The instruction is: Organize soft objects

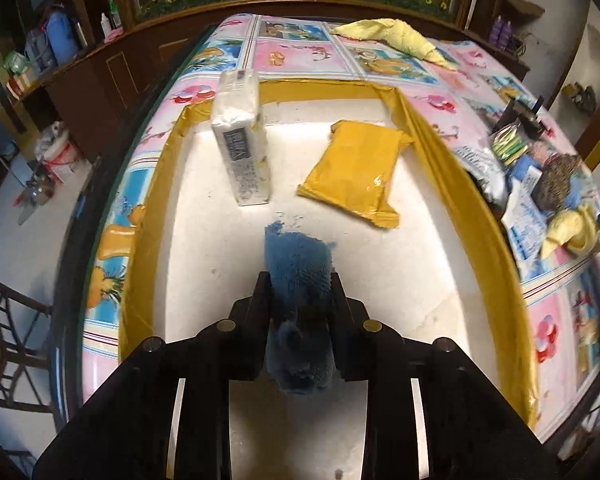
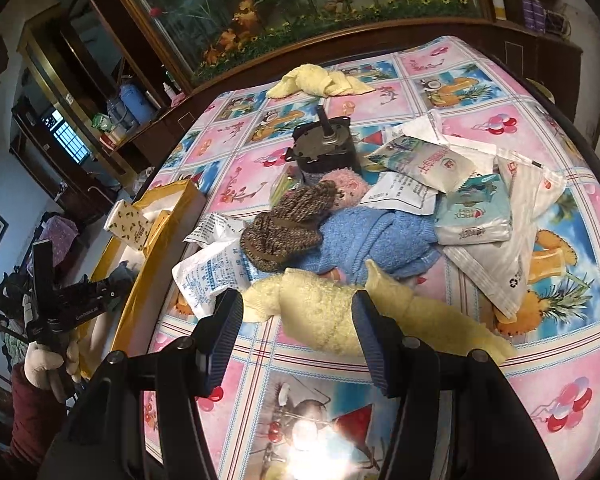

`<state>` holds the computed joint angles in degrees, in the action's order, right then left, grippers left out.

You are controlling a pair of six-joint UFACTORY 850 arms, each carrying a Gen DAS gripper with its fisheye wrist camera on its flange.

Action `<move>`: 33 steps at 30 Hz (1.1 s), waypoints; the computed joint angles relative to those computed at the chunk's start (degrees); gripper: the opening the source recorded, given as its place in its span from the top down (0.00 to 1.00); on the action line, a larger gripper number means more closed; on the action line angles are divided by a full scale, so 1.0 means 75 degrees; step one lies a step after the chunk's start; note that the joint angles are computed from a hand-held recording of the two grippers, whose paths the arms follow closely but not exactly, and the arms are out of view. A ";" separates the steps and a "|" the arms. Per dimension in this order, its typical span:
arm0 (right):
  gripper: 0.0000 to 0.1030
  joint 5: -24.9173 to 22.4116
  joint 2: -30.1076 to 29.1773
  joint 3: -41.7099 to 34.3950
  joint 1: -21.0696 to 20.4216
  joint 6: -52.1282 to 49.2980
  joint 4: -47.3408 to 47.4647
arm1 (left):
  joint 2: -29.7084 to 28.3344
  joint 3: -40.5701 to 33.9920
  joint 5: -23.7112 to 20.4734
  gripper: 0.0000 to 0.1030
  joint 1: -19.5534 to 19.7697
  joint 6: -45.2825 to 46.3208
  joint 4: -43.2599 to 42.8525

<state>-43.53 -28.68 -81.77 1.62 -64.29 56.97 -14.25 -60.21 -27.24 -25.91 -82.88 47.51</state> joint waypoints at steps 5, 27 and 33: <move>0.45 0.0275 -0.0151 -0.0183 -0.0231 0.0294 -0.0086 | 0.0894 0.0670 0.0897 0.75 -0.0261 -0.2403 0.1836; 0.29 0.3595 0.0541 0.1264 0.1088 -0.3559 -0.2074 | 0.0266 -0.0092 0.2510 0.76 -0.1470 -0.7011 0.6148; 0.58 0.1687 0.0211 0.0444 0.0527 -0.2289 -0.1495 | 0.0338 0.0060 0.2276 0.76 -0.1628 -0.7749 0.6597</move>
